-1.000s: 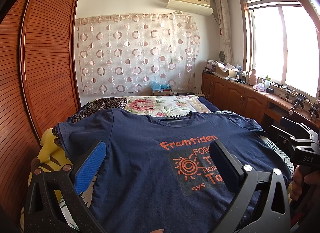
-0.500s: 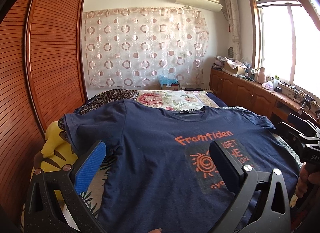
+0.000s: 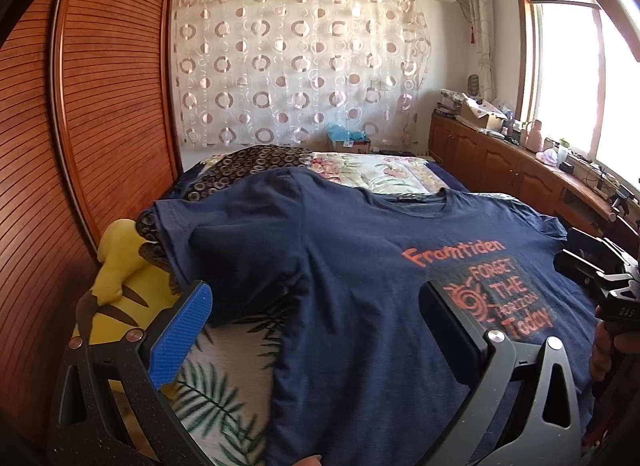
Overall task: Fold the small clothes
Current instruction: 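Lower the left tool to the shirt's side edge and close on it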
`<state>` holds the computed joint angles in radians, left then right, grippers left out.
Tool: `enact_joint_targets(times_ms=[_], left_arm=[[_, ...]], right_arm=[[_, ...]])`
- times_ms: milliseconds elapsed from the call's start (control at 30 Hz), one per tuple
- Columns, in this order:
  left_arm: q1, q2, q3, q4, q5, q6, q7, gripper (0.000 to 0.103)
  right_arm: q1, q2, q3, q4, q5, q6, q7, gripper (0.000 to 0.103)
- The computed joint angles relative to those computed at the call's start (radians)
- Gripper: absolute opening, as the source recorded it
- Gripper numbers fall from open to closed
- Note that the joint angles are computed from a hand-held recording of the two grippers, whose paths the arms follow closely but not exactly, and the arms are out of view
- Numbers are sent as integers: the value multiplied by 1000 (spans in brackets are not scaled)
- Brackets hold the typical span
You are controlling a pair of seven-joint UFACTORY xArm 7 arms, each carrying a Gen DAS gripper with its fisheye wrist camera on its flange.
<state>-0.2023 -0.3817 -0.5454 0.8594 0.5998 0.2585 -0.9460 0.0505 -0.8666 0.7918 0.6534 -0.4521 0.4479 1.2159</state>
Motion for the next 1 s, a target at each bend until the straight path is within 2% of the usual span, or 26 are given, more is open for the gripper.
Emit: enact_joint_targets(times_ms=[200,333,367,467,600,633,700,800,833,900,1000], left_arm=[[-36,27,113,-24,-66,-37,106,101],[-116,73,237,-21,-218,-56,261,87],[-119,82,249,-19,-242,-62,284,85],[-125,128,283,9,-315,-70,351,73],[-118,203,312,69,-377,-50,412,49],[-102,219,307,80,-363,-50,398,45],[-89,245,307,101,-346,-45,386,43],[-85,264,313,113,-328,-54,375,27],[-75,265,305,116,-291,-49,345,20],[-66,256,296,112,-237,-53,307,14],[-40,225,265,102,-114,-37,230,9]], right_arm=[[-68,109,38,56,-44,2,-12,103],[-10,179,-18,67,-46,-16,-56,103],[7,188,-31,71,-47,-4,-69,103],[70,188,-78,66,-44,41,-110,103],[142,187,-138,52,-24,63,-142,103],[156,184,-150,50,-20,72,-152,103],[173,175,-164,48,-18,90,-168,103],[177,163,-166,49,-23,97,-172,103],[181,155,-166,46,-22,101,-173,103],[192,138,-171,40,-17,109,-177,103],[169,133,-140,40,-30,103,-152,103]])
